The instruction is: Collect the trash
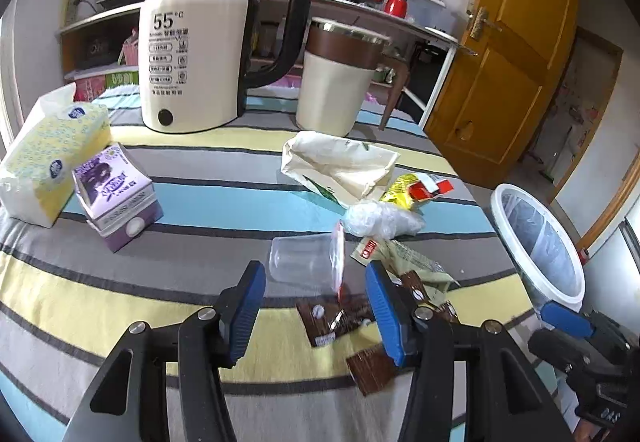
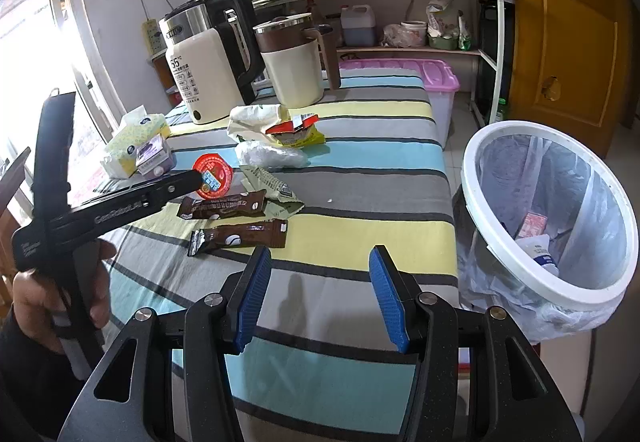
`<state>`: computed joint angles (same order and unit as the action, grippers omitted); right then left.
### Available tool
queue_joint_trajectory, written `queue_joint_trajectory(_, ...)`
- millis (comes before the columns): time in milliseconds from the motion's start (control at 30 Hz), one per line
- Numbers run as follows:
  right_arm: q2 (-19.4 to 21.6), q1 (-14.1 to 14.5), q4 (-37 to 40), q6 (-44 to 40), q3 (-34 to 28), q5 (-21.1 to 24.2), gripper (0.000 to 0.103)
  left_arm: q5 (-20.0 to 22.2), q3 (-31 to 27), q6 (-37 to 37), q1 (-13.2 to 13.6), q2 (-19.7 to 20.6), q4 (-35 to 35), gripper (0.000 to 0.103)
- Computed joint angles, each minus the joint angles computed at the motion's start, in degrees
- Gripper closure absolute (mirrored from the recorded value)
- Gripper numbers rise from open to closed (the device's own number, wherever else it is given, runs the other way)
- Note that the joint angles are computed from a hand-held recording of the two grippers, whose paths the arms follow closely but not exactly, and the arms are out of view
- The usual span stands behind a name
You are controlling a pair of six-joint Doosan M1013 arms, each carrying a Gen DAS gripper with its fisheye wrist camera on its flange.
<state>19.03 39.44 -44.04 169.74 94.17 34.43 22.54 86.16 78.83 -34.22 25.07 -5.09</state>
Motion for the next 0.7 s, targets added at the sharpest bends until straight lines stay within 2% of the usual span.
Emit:
queue_joint_trajectory(200,0.5,-0.4,1.3,-1.5,-0.6,-0.2,0.051,2.6,-2.2,2.7,0.6,1.8,-4.4,0.051)
queue_joint_trajectory(300,0.7,-0.5,1.9,-2.0,-0.8,-0.3,0.051,2.8,-2.5,5.1,0.8,2.0,-7.1,0.062)
queue_joint_trajectory(367,0.8,-0.5,2.0,-2.2,-0.9,-0.3,0.051,2.0,-2.1,6.3,0.9,1.8,-8.2,0.062)
queue_joint_trajectory(533,1.0,-0.5,2.6,-2.8,-1.1,-0.4,0.051,-0.4,0.1,7.5,0.6,0.2,-7.4,0.062)
queue_joint_trajectory(700,1.2,-0.3,3.1,-3.6,-1.4,-0.7,0.051,-2.6,2.6,2.8,0.7,-1.7,-2.8,0.062)
